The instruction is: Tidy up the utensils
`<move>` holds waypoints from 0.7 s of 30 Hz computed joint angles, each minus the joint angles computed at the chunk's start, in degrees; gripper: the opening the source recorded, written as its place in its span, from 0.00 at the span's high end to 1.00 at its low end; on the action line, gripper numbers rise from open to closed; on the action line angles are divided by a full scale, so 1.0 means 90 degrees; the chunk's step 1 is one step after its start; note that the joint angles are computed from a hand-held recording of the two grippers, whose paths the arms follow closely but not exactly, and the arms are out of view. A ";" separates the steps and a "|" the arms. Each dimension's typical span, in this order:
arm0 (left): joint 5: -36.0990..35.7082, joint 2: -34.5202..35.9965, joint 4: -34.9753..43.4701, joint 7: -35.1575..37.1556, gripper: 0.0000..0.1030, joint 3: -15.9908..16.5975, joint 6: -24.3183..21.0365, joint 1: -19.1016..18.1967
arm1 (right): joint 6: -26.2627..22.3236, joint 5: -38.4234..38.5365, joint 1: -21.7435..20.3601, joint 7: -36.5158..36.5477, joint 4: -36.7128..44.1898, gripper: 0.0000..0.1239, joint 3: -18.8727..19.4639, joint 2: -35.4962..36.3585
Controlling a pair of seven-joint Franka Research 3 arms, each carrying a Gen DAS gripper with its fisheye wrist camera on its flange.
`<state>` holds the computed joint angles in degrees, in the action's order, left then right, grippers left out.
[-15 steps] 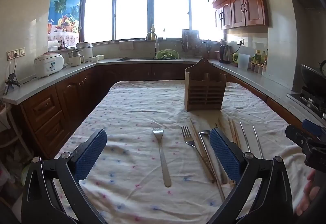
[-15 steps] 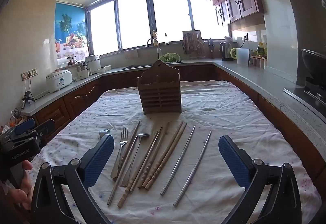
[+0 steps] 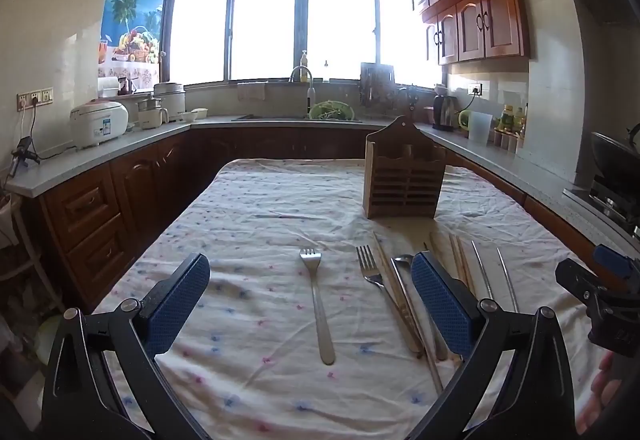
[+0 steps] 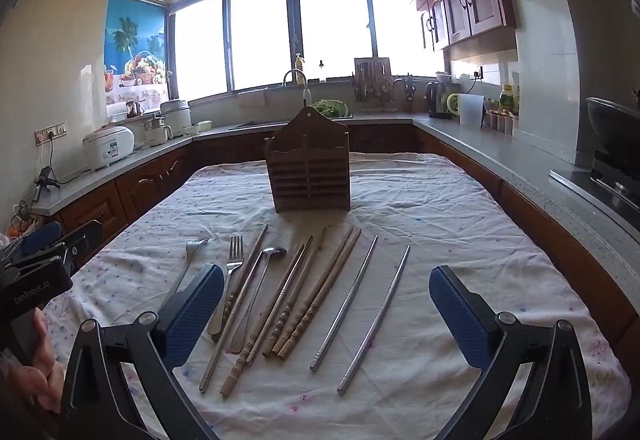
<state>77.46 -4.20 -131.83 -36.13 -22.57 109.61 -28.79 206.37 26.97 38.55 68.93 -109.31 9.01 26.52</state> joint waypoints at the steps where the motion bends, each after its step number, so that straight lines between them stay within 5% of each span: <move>1: 0.0000 -0.0017 -0.0013 -0.0011 0.00 0.0002 0.0007 0.0000 | 0.0034 -0.0049 -0.0028 0.0011 -0.0020 0.17 0.0021 -0.0010; 21: 0.0034 -0.0051 -0.0053 -0.0103 0.00 -0.0016 -0.0034 -0.0007 | 0.0159 0.0075 0.0080 -0.0176 0.0081 0.17 0.0019 0.0069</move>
<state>77.77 -4.65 -132.31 -37.06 -22.72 109.31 -28.85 207.80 27.65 39.26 67.35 -108.58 9.18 27.14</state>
